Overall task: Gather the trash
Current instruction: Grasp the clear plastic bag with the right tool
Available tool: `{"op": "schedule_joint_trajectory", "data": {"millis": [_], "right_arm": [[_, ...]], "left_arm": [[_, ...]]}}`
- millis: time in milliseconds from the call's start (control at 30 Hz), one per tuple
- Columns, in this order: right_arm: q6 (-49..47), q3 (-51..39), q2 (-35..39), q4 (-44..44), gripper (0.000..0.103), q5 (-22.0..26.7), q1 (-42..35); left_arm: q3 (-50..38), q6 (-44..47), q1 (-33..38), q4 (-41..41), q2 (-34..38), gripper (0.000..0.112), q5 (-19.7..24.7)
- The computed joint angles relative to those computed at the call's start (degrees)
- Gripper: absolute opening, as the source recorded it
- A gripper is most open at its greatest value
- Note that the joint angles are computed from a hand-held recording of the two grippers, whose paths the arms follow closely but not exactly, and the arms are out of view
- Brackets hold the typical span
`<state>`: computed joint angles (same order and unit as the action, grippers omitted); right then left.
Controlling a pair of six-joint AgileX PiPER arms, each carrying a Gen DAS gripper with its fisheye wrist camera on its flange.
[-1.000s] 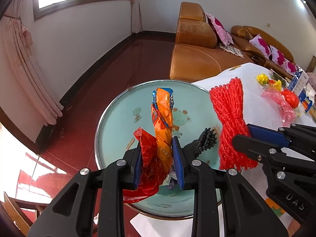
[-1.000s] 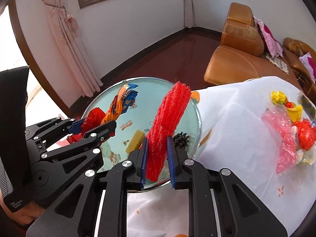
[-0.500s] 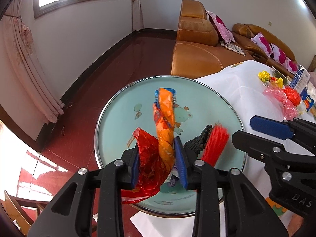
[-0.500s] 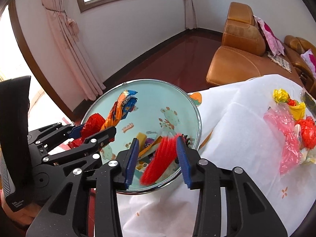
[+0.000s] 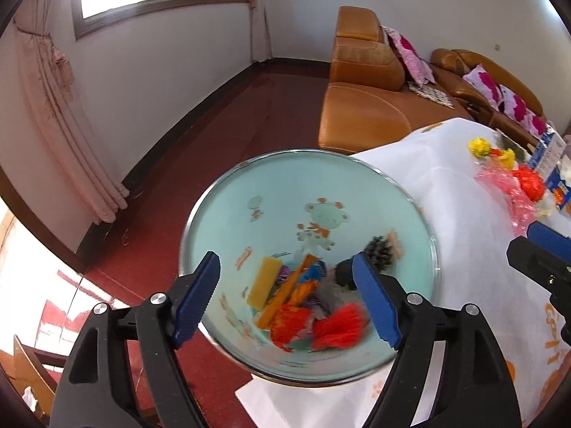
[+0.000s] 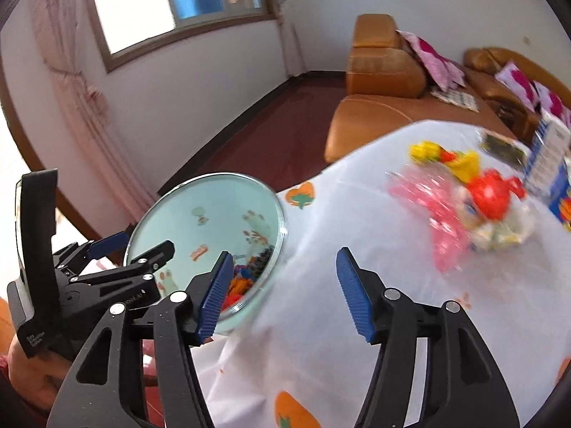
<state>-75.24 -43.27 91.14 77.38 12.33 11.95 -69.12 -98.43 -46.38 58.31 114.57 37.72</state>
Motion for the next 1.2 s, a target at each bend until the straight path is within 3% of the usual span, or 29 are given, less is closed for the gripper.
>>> {"op": "schedule_joint_trajectory", "data": {"millis": [133,267,467,633,767,1000,1100,1167,1200], "right_arm": [[-5.7,3.1,-1.9,6.1,0.061,0.5,-5.3],[-8.3,5.7,-3.8,7.1,0.061,2.2,-12.5],[-13.1,8.1,-4.1,9.6,0.06,4.9,-22.8],[-2.9,4.2,-0.3,2.3,0.053,6.9,-29.9],[2.4,-0.2,2.3,-1.3,0.048,4.2,-29.3],[15.2,-11.4,12.6,-6.3,0.047,8.3,-30.7],[21.7,-15.9,16.7,-10.8,0.033,8.8,-29.6],[21.3,-17.6,18.8,-9.6,0.019,11.7,-30.3],[20.3,-17.9,19.3,-8.7,0.018,12.6,-30.7]], "left_arm": [[-3.1,2.4,-1.7,-1.3,1.2,0.078,1.1],[-6.0,4.5,-2.9,-2.9,2.6,0.084,1.2],[-12.6,10.5,-4.8,-7.1,6.2,0.086,1.8],[-17.7,14.7,-6.1,-9.5,9.1,0.086,2.6],[-21.5,16.6,-6.8,-10.4,11.1,0.086,3.9],[-26.5,19.6,-6.6,-12.8,13.5,0.086,4.9],[-28.5,21.1,-6.7,-13.1,14.4,0.086,5.2],[-29.8,22.0,-6.9,-13.1,15.0,0.086,5.7],[-30.9,22.7,-7.0,-13.3,15.6,0.086,5.9]]}}
